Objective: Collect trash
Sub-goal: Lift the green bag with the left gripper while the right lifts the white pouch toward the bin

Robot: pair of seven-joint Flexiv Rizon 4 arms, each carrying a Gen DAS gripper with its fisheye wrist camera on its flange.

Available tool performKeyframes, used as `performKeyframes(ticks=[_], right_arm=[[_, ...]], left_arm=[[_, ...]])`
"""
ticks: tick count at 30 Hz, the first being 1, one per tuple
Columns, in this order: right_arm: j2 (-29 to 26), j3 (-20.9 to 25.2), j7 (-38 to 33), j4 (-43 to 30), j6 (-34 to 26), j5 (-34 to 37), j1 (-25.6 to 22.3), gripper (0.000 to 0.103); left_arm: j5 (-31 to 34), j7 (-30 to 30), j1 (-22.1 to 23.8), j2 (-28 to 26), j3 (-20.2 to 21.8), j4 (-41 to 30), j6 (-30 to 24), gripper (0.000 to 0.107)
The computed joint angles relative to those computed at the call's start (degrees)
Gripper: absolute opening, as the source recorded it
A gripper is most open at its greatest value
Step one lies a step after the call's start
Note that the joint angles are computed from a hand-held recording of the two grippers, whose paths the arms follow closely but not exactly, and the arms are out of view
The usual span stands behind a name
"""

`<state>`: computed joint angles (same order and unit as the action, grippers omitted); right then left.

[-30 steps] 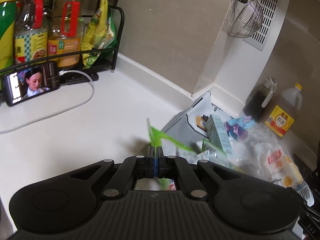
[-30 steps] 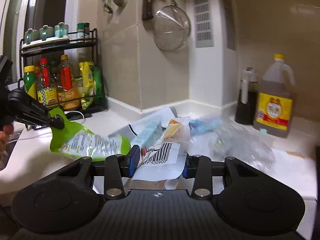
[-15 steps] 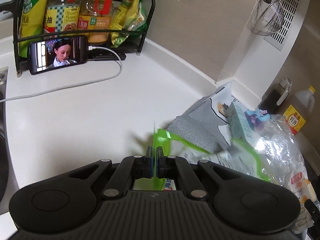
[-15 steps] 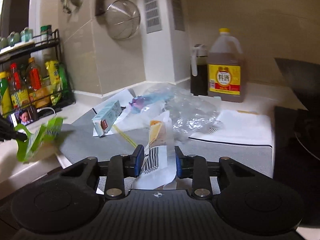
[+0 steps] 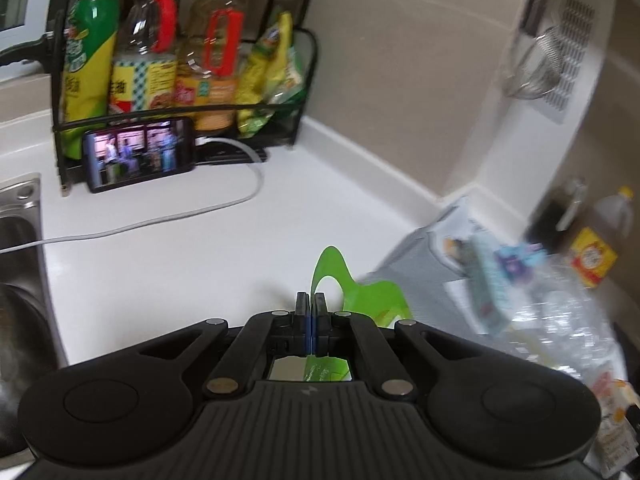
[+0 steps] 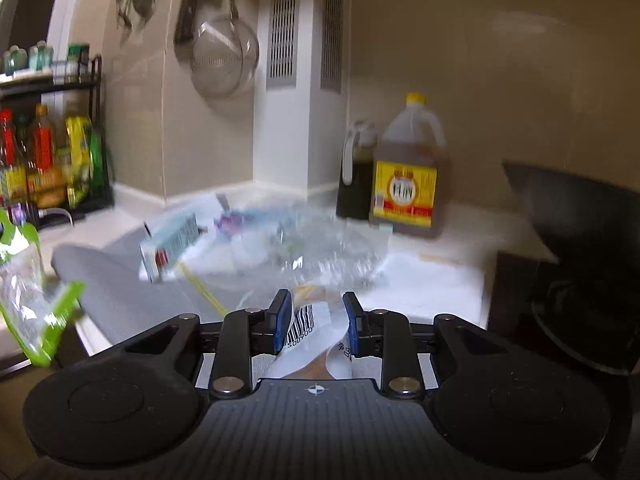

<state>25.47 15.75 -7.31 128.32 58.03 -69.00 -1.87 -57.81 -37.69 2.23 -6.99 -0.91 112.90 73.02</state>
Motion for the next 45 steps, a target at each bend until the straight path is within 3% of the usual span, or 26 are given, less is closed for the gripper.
performKeyframes(ticks=[8,10,12,14,15,18,19,25,28,31,32,33,34,35,36,39,42,45], right_arm=[[-0.7,0.1,-0.4,-0.3,-0.7,0.7,0.5,0.030],[-1.0,0.2,-0.3,-0.5,-1.1,0.9,0.6,0.031],[-1.1,0.1,0.0,-0.5,-1.2,0.9,0.7,0.034],[-1.0,0.0,-0.1,-0.3,-1.6,1.8,0.9,0.039],[-0.9,-0.2,-0.3,-0.2,-1.4,3.2,1.3,0.051],[-0.4,-0.8,0.5,0.4,-0.1,8.3,1.9,0.078],[-0.3,-0.8,0.8,0.6,0.4,9.5,1.9,0.080],[-1.0,-1.4,-0.6,1.0,2.5,17.9,2.0,0.081],[-1.4,-1.0,-0.9,0.9,3.5,18.6,0.8,0.081],[-1.9,-0.6,-2.7,0.4,2.7,19.3,0.7,0.081],[-2.0,-0.6,-3.2,0.3,2.7,19.2,0.6,0.070],[-2.0,-0.7,-3.8,0.4,3.3,19.2,0.8,0.043],[-2.0,-0.7,-4.3,0.5,3.8,19.7,1.0,0.034],[-2.0,-0.4,-4.4,0.4,3.8,19.5,0.9,0.031],[-2.1,0.1,-4.3,0.4,3.6,18.4,0.5,0.025],[-1.8,1.2,-2.9,0.3,3.6,14.0,-0.7,0.024],[-1.0,1.2,-0.7,0.3,4.7,11.0,-1.4,0.023],[0.3,1.5,0.4,0.2,4.8,8.9,-1.8,0.023]], left_arm=[[13.9,-11.8,2.9,-6.1,1.7,-7.6,2.5,0.002],[20.3,-18.1,3.2,-7.1,3.4,-9.3,1.4,0.019],[24.7,-22.6,3.5,-7.0,4.3,-9.4,0.7,0.085],[25.5,-25.0,4.0,-5.7,3.5,-7.2,3.8,0.103],[25.7,-25.6,4.1,-4.9,3.1,-6.0,4.8,0.103],[31.6,-32.9,3.4,-2.6,5.1,-5.9,-1.4,0.103],[33.8,-36.6,3.1,-2.0,5.8,-6.0,-4.2,0.103],[39.5,-46.2,2.9,-3.3,5.0,-9.4,-17.5,0.103],[42.8,-51.4,2.5,-6.3,4.9,-13.3,-21.3,0.103],[42.3,-52.9,2.9,-7.9,4.2,-15.5,-22.3,0.103],[42.1,-52.9,3.0,-8.1,4.1,-16.0,-22.9,0.101],[41.5,-52.4,3.2,-8.0,3.8,-15.8,-22.5,0.090],[39.4,-50.2,3.7,-7.5,3.1,-14.7,-21.1,0.078],[36.7,-47.3,4.3,-6.9,2.2,-13.7,-20.7,0.054],[35.0,-45.9,4.5,-6.3,2.0,-13.3,-21.5,0.042],[36.1,-44.6,3.6,-4.4,2.8,-11.7,-20.3,0.030],[34.4,-39.9,3.2,-1.7,2.7,-8.3,-17.4,0.030],[28.3,-31.7,3.0,2.1,2.6,-3.2,-14.4,0.030]])
